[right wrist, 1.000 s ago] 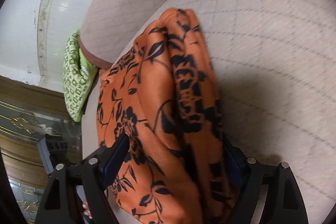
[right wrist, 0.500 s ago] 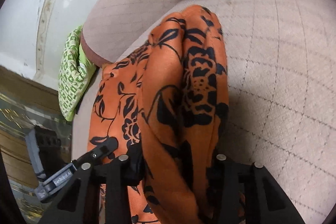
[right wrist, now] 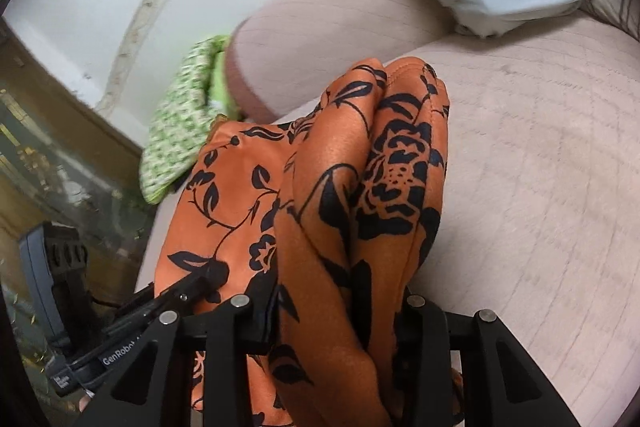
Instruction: Fold small clothes
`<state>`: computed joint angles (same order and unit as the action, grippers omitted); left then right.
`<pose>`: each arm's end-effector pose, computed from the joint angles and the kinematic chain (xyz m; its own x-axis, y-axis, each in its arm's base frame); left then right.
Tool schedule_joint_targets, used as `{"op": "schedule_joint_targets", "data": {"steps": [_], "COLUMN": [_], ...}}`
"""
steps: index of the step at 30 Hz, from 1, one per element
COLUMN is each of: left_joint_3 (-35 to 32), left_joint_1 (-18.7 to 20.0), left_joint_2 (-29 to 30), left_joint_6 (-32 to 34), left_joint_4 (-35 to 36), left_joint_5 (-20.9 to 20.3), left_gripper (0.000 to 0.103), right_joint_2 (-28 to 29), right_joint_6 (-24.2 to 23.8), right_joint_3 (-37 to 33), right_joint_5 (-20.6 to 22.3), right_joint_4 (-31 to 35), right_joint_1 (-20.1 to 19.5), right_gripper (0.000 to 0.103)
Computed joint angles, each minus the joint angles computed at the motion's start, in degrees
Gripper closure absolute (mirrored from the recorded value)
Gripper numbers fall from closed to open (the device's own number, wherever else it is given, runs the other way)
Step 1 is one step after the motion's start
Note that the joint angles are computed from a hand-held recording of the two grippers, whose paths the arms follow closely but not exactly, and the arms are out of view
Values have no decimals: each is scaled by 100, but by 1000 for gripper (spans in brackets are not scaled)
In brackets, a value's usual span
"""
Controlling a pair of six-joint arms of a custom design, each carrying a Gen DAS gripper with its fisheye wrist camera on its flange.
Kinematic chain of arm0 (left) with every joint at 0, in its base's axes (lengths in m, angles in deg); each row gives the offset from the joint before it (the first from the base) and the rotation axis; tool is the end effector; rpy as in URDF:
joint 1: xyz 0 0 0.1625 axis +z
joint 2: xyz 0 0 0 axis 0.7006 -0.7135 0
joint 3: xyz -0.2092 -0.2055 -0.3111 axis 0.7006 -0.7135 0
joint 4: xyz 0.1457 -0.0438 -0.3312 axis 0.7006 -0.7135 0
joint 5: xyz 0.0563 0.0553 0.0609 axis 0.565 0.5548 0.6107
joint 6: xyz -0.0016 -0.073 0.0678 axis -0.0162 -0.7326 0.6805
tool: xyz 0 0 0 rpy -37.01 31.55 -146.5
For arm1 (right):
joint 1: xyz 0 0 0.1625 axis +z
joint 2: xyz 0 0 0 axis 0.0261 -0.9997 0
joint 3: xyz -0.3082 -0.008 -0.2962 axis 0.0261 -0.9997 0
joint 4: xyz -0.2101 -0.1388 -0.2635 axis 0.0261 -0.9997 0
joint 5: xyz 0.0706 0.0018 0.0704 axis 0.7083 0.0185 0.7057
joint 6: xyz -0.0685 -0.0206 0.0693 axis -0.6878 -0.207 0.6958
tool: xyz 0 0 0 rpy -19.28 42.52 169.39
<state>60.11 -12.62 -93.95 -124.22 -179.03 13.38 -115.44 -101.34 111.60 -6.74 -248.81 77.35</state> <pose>-0.3237 -0.4399 0.0810 -0.8322 0.0792 -0.5487 0.3639 0.8247 -0.4329 0.0410 -0.5181 0.2781 -0.9830 -0.1527 0.1024 -0.1828 0.8695 -0.4589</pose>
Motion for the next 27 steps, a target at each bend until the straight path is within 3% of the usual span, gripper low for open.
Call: {"op": "schedule_joint_targets", "data": {"steps": [4,8,12,15,17,18,19,21,26,27], "left_joint_3": [507,907,1139,1222,1203,1147,1123,1119,308,125], "left_joint_1": [-533,-1038,-1273,-1251,-1174,-1137,-1125,-1253,-1832,-1959], "left_joint_2": [-459,-821,-847,-734,-629,-578,-561,-661,-667,-649], "left_joint_6": [-860,-1572,-1948,-2169,-2407,-2516,-2681,-2939,-3765,-3969], "left_joint_4": [530,1211,1447,1612,2021,2230,2447,2746,5054,5516], "left_joint_5": [200,28,-119,-254,-480,-535,-574,-520,-151,-66], "left_gripper": [65,65,65,64,60,48,41,40,32,24], "right_joint_2": [-416,-831,-1168,-1092,-976,-876,-774,-911,-2041,-2304], "right_joint_6": [-91,-234,-241,-249,-122,1,184,304,193,102], "right_joint_3": [822,1655,2348,2712,2766,2727,2725,2738,2759,2764], "right_joint_5": [72,78,75,-171,-325,-471,-718,-639,-484,-449], "right_joint_4": [-391,-849,-1230,-1732,-1619,-1485,-1458,-1306,-851,-728], "right_joint_1": [165,215,31,6,-118,-129,-159,-284,-365,-350], "right_gripper": [64,64,64,64,62,60,51,48,45,45]}}
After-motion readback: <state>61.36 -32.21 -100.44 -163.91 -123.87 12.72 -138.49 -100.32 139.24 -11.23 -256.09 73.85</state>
